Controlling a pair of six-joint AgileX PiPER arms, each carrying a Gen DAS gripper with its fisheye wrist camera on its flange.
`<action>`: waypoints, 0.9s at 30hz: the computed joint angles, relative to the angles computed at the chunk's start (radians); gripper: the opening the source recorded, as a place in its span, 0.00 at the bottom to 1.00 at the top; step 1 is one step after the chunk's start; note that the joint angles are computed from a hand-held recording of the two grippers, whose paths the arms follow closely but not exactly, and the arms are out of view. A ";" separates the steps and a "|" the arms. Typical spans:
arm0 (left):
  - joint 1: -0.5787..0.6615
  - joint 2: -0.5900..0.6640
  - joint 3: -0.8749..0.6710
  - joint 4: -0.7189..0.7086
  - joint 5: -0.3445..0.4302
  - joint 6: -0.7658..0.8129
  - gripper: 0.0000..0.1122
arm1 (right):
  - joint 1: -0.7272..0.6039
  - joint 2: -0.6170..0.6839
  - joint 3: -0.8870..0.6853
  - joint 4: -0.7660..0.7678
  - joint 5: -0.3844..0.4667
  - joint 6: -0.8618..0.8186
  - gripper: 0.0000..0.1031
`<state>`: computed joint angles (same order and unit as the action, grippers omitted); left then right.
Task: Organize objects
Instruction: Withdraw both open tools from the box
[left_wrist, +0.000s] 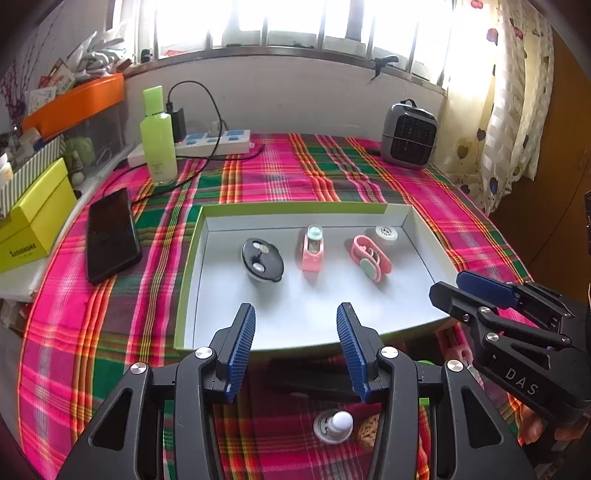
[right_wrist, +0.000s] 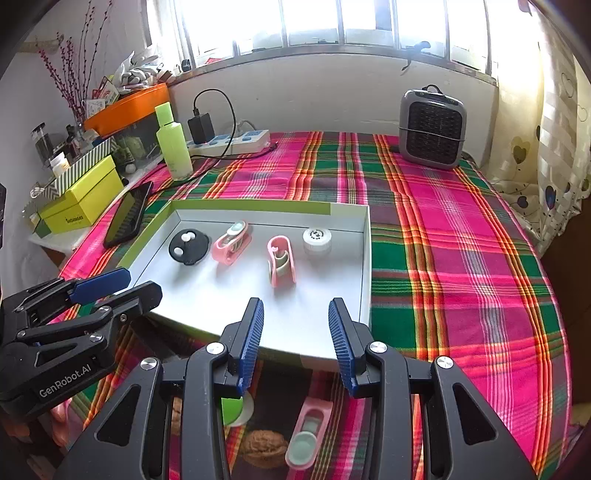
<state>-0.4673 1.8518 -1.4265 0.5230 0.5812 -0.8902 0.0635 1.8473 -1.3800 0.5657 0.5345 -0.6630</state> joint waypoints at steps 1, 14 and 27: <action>0.000 -0.009 0.014 0.000 -0.008 -0.004 0.40 | -0.001 -0.007 0.010 0.005 -0.004 -0.007 0.37; -0.007 -0.151 0.254 0.074 -0.146 -0.119 0.40 | -0.042 -0.138 0.208 0.161 -0.054 -0.193 0.37; -0.026 -0.182 0.348 0.029 -0.217 -0.093 0.40 | -0.084 -0.211 0.341 0.315 -0.053 -0.375 0.37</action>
